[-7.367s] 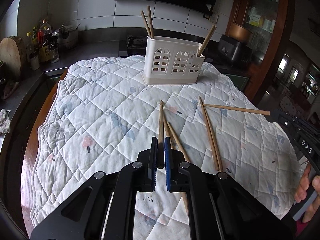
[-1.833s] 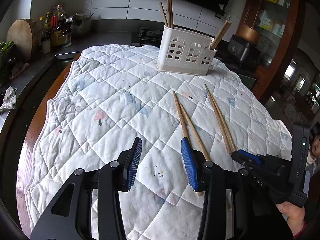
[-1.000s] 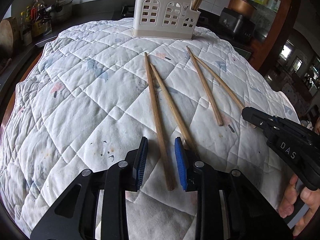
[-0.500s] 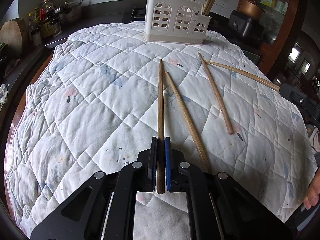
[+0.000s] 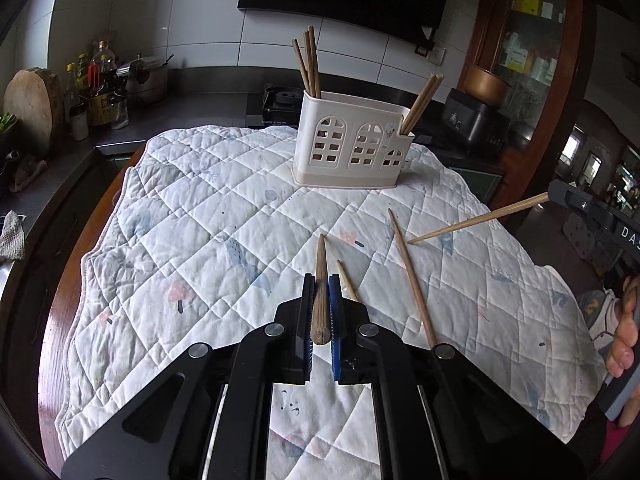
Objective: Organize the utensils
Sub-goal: 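Close the right tool on a wooden chopstick while the left tool grasps another, then lift the left tool's chopstick toward the white holder while the right tool carries its chopstick there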
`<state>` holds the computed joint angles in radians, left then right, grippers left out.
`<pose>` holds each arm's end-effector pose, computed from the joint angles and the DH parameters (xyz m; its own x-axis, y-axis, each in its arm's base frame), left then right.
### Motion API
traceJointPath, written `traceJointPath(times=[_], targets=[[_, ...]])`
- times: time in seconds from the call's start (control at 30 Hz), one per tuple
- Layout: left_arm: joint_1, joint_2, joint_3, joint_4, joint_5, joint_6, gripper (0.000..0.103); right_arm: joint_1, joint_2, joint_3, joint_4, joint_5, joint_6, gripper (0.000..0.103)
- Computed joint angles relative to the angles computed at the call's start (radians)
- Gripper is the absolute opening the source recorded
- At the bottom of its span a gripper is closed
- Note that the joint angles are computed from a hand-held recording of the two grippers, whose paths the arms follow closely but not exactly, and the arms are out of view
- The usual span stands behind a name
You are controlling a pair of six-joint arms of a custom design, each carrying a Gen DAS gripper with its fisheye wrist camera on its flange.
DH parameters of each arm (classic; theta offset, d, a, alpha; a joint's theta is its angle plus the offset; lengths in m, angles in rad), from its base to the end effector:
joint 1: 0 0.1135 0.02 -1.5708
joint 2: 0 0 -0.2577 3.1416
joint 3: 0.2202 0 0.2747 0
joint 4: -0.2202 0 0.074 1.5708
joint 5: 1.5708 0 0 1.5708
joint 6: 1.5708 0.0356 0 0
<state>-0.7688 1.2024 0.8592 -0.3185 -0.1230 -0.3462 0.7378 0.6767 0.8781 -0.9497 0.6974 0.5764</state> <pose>0.2087 -0.1958 0.2530 -0.6260 0.1370 -0.7677 0.4338 0.8793 -0.1968 0.1219 0.0799 0.3184 -0.5133 0.0979 -0.8526 0.1341 0.9904 0.0330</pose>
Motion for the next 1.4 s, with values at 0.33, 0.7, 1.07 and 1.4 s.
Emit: traceJointPath(times=[0.33,0.7,1.07,1.4], targets=[[0.089,0.063,0.159,-0.059,0.111,0.091,0.005,-0.438,0.149,0.216,0.084,-0.371,-0.341,0.007],[0.131,0.201,0.368,-0.134,0.164,0.162,0.005,-0.69,0.519,0.642,0.14,-0.517,-0.491,0.007],[0.138,0.319,0.591,-0.183,0.173,0.217,0.005,-0.729,0.812,0.884,0.25,-0.544,-0.499,0.007],[0.14,0.45,0.887,-0.206,0.175,0.249,0.005,-0.738,0.916,0.858,0.284,-0.585,-0.5,0.007]])
